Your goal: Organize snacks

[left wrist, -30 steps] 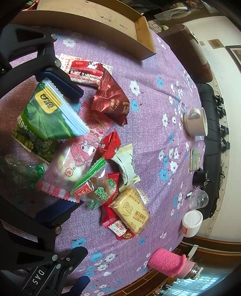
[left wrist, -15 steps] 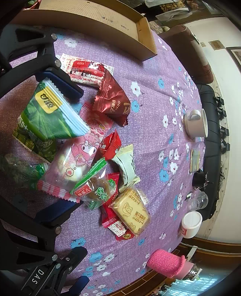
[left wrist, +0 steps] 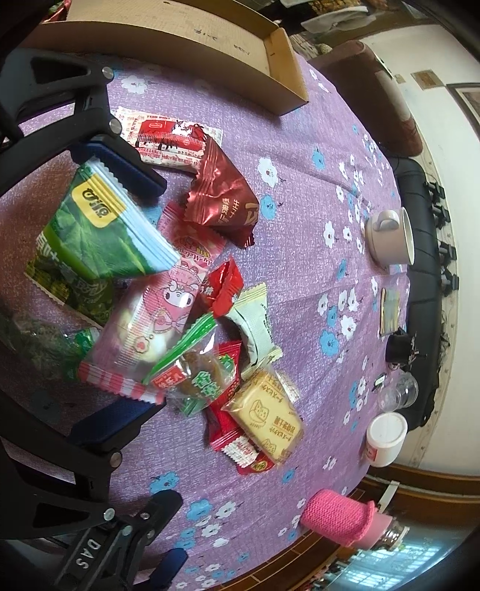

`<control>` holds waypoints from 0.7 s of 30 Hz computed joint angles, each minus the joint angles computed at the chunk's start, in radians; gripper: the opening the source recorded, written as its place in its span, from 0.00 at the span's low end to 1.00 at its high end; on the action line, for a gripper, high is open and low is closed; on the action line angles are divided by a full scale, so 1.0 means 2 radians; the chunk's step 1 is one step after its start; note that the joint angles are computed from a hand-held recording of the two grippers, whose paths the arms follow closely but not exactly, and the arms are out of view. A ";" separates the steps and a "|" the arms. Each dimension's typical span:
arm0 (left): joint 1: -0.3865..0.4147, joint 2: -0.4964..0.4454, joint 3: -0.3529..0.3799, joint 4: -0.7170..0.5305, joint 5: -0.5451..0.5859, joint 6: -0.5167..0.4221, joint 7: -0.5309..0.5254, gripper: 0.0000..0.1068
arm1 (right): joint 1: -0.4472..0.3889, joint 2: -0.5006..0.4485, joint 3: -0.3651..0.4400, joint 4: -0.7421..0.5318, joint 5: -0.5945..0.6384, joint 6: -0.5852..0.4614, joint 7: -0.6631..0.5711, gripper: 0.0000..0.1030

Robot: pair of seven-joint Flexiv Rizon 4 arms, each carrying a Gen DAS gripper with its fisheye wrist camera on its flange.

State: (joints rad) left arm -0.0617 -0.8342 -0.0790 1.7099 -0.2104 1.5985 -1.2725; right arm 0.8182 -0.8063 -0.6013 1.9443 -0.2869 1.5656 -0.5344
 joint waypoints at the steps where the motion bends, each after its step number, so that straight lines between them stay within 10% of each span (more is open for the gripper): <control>1: 0.006 0.001 -0.007 0.002 0.003 0.001 0.005 0.96 | 0.000 0.000 0.000 0.000 0.000 0.000 0.000 1.00; 21: 0.007 0.001 -0.009 0.004 0.002 0.003 0.008 0.96 | 0.000 0.000 0.000 0.000 0.001 0.000 -0.001 1.00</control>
